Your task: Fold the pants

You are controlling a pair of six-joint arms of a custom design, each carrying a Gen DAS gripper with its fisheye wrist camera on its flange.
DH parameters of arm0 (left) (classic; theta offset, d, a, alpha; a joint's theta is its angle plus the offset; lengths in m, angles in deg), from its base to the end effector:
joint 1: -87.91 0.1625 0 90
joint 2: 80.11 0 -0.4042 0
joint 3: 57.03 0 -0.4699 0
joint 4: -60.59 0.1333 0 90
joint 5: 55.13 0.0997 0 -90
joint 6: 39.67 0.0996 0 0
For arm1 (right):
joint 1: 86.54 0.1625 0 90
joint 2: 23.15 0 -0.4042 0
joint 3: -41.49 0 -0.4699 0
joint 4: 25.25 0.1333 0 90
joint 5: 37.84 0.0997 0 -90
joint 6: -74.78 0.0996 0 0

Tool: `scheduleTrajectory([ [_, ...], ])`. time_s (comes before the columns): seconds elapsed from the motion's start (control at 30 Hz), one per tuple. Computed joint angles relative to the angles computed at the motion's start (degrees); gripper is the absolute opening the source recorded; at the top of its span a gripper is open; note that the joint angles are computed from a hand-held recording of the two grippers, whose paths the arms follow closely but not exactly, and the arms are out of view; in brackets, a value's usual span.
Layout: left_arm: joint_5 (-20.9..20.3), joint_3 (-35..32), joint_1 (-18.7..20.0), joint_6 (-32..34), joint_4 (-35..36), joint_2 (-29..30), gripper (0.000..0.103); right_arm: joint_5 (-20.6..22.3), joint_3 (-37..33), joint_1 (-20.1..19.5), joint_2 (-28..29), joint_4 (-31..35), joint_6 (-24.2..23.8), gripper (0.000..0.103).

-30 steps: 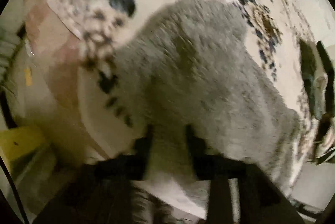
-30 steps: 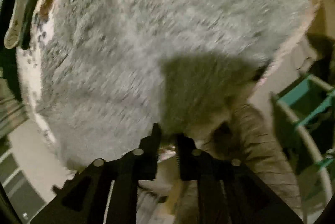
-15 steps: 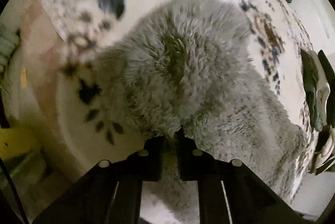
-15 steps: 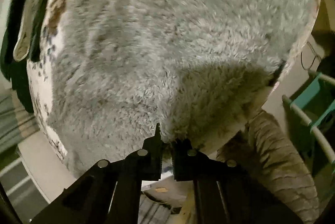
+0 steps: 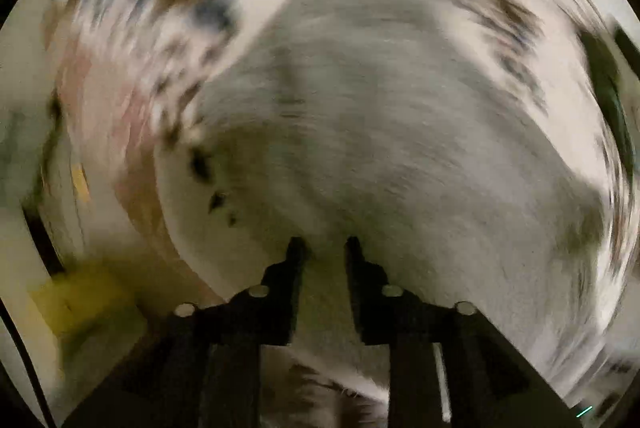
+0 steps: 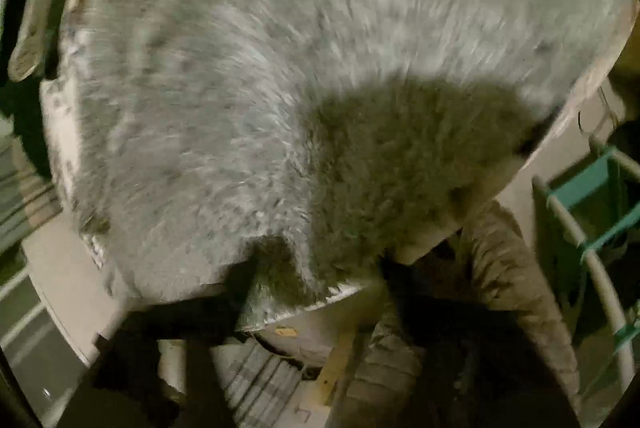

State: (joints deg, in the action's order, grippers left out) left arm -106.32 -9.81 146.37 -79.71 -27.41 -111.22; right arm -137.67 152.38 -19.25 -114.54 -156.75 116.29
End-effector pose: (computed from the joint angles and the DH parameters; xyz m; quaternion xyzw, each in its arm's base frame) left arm -0.2873 -0.8423 0.1362 -0.0169 0.9328 -0.0715 0.3530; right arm -0.1098 -0.5636 0.3561 -0.5337 -0.8197 0.2013 0.0519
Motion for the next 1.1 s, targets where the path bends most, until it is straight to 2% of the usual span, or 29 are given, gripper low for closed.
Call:
scheduleTrajectory([
  [0.03,0.91,-0.86,-1.19,2.26,0.57,0.91,0.061,-1.07,0.29,0.59,-1.05,-0.26,-1.34,0.082],
  [0.1,2.28,-2.22,-3.86,7.17,0.45,2.94,0.096,-3.72,1.36,1.16,-4.15,-0.29,-2.77,0.082],
  [0.17,0.16,-1.77,-5.88,11.85,-2.61,3.92,0.096,-6.17,4.19,0.04,-9.15,-2.9,-2.42,0.082],
  [0.27,-5.1,-4.61,-8.1,14.92,-2.38,7.93,0.096,-9.56,8.57,-3.67,-16.67,-9.81,-0.89,0.082],
  [0.37,-10.16,-5.39,-9.96,17.01,-2.21,10.84,0.096,-8.97,12.17,-9.05,-22.21,-19.23,-1.15,0.082],
  [0.43,-12.28,-5.99,-11.1,19.3,-2.67,12.82,0.096,-5.93,12.29,-13.18,-23.24,-23.68,-3.39,0.082],
  [0.53,-14.14,-8.1,-12.55,21.35,-1.18,15.75,0.096,-0.31,10.16,-18.12,-21.61,-25.15,-5.57,0.081],
  [0.57,-14.69,-7.84,-13.26,21.98,-1.1,16.21,0.096,3.18,8.98,-20.18,-20.4,-24.23,-5.99,0.075],
  [0.6,-15.02,-8.47,-13.65,22.67,-0.59,17.03,0.096,4.99,7.98,-21.32,-19.25,-23.59,-6.61,0.064],
  [0.63,-15.54,-8.94,-13.91,23.41,-0.22,17.59,0.096,5.21,6.87,-21.48,-18.16,-22.2,-7.99,0.024],
  [0.67,-16.01,-9.4,-14.29,24.66,-0.03,18.33,0.096,3.64,5.95,-20.85,-17.57,-20.53,-8.56,0.011],
  [0.77,-16.85,-10.45,-15.29,27.39,1.42,19.81,0.096,0.34,6.63,-19.18,-19.2,-21.84,-8.76,0.01],
  [0.87,-17.68,-12.18,-16.14,29.66,3.28,21.44,0.096,-1.43,7.69,-18.9,-22.45,-21.7,-6.48,0.01],
  [0.93,-18.49,-13.66,-16.57,30.4,4.37,22.74,0.096,1.1,8.2,-20.29,-23.88,-21.45,-6.67,0.01],
  [1.0,-19.14,-14.2,-16.94,31.07,4.76,23.51,0.096,2.57,7.41,-21.52,-24.02,-17.61,-8.18,0.01],
  [1.03,-19.17,-14.27,-17.13,31.29,5.0,23.81,0.096,4.72,7.12,-23.05,-23.81,-15.78,-8.6,0.011],
  [1.1,-19.67,-14.23,-17.38,31.83,5.29,24.34,0.096,9.37,7.59,-26.04,-24.22,-14.02,-8.36,0.03],
])
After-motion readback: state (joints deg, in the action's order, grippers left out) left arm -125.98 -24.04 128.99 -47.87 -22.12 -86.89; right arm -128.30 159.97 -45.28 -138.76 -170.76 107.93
